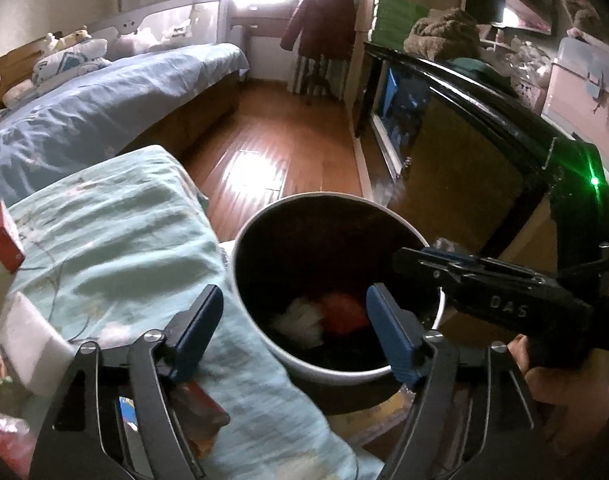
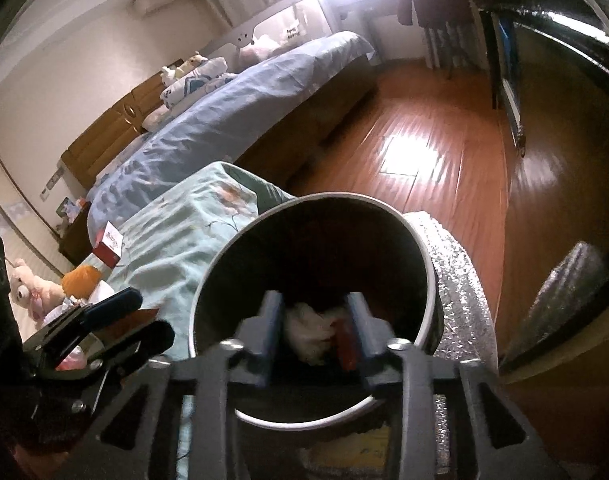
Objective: Collect trash
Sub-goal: 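Open the left tool over the bin while the right tool also releases its packet, then grasp the orange plastic bag with the left tool while the right tool grasps a red chip bag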
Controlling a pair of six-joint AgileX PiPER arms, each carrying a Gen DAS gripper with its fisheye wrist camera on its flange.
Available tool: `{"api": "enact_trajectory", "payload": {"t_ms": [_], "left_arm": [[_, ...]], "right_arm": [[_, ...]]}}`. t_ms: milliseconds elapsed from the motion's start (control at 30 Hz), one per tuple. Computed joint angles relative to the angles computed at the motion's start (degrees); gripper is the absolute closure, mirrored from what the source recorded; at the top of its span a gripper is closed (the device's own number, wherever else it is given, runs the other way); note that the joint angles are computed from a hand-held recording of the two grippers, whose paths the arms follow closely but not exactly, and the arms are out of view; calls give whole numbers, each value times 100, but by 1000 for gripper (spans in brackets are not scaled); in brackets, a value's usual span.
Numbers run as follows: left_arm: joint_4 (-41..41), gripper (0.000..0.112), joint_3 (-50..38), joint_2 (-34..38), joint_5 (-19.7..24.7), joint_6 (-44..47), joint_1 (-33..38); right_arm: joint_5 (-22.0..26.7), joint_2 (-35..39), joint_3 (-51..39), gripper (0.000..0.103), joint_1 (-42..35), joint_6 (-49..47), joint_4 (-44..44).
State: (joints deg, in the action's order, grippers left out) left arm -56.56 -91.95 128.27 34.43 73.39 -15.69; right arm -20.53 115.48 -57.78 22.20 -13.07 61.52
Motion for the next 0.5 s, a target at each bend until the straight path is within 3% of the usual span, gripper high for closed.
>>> {"api": "enact_trajectory", "payload": {"t_ms": [233, 500], "left_arm": [[-784, 36, 716, -410, 17, 825, 487], [-1526, 34, 1567, -867, 58, 1763, 1109]], "right_arm": [[-309, -62, 136, 37, 339, 267, -26], [-409, 37, 1, 32, 819, 583, -81]]}}
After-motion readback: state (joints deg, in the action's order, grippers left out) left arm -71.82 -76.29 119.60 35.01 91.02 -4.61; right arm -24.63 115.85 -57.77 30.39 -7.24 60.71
